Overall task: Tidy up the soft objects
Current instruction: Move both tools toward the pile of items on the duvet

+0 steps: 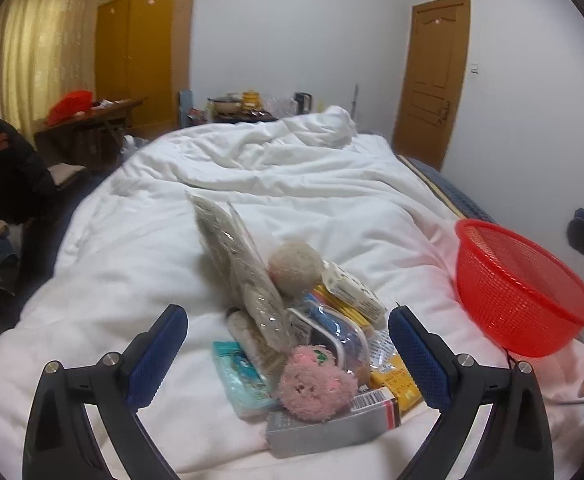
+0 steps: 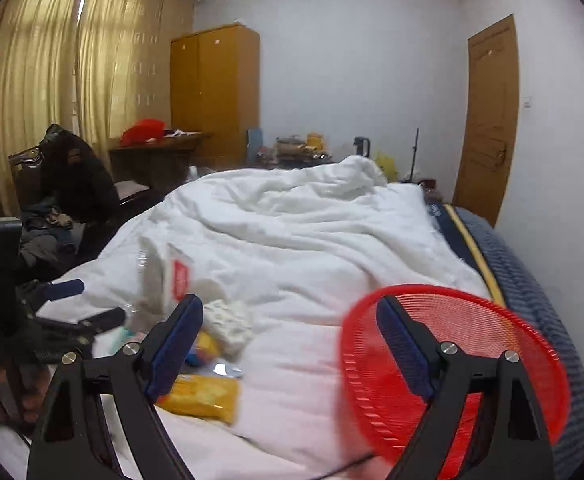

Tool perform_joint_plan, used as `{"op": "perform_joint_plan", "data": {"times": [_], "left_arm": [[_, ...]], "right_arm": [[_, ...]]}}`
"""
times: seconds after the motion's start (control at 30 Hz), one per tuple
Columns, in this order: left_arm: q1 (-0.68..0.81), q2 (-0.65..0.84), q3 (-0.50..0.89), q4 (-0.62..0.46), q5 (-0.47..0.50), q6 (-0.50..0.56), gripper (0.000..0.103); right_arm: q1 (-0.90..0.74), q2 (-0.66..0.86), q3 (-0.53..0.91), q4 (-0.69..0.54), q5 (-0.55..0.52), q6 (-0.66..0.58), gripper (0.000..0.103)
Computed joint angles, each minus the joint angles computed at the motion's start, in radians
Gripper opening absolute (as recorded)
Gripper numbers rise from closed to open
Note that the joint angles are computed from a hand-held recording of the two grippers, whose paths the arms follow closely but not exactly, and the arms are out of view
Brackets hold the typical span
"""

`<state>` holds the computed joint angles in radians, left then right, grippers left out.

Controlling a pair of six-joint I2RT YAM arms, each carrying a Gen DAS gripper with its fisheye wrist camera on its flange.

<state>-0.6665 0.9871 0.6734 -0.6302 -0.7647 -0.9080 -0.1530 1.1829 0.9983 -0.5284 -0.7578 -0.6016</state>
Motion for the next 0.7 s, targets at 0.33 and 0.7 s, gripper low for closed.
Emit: {"op": "perform_joint_plan", "data": {"times": [0.33, 0.7], "left_arm": [[-0.086, 0.013, 0.011, -0.124, -0.087, -0.172, 0.102], [-0.123, 0.056, 0.019, -0.155, -0.108, -0.216, 0.101]], "right_arm": [[0.198, 0.056, -0.096, 0.072, 0.127, 0.105, 0.088], [0.204, 0.123, -0.111, 0.025, 0.153, 0.03, 0.088]]}}
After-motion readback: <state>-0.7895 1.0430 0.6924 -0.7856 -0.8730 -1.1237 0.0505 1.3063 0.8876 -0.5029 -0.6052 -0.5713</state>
